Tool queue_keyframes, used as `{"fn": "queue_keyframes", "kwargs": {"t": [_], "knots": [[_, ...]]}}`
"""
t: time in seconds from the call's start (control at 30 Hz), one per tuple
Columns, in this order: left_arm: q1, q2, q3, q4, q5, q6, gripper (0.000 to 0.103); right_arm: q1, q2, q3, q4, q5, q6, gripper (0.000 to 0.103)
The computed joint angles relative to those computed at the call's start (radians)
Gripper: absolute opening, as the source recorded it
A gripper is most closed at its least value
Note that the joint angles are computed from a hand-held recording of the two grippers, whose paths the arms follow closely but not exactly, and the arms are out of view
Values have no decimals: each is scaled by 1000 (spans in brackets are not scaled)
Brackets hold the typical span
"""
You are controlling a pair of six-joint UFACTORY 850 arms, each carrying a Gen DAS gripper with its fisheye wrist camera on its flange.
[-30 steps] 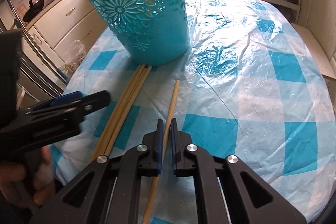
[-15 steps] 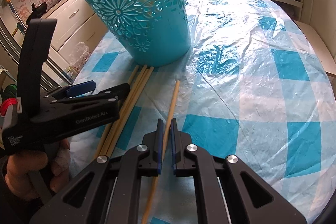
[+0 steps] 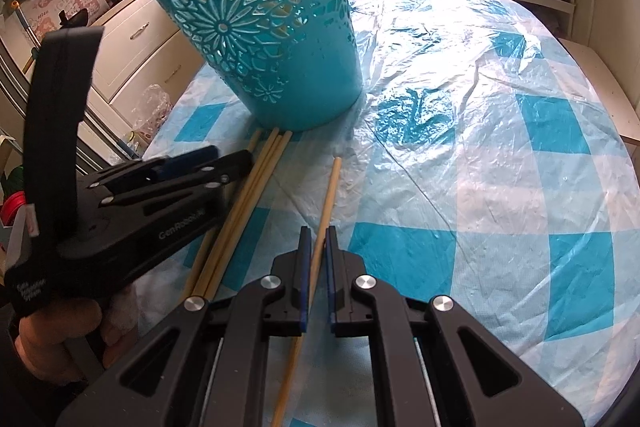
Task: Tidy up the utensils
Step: 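Close the left tool on a chopstick from the bundle while the right tool holds its chopstick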
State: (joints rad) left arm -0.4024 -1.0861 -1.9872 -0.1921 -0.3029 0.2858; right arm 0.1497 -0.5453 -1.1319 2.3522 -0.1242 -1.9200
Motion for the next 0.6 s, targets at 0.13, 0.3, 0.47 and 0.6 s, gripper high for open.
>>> {"fn": "queue_keyframes", "kwargs": {"t": [0.13,0.3,0.47,0.6], "knots": [[10,13,14,-76,-35,53,7,-2,0,1,-14,-6,18,7],[7,-13,-43,13,-91,-66,9,-4,1,4,-6,-13,12,7],[-3,-31,-71,113,-82,-150,8,-1,2,7,113,-14,-111,7],[2,-14,-42,57,-71,-85,5,5,-2,5,259,-14,-263,8]]}}
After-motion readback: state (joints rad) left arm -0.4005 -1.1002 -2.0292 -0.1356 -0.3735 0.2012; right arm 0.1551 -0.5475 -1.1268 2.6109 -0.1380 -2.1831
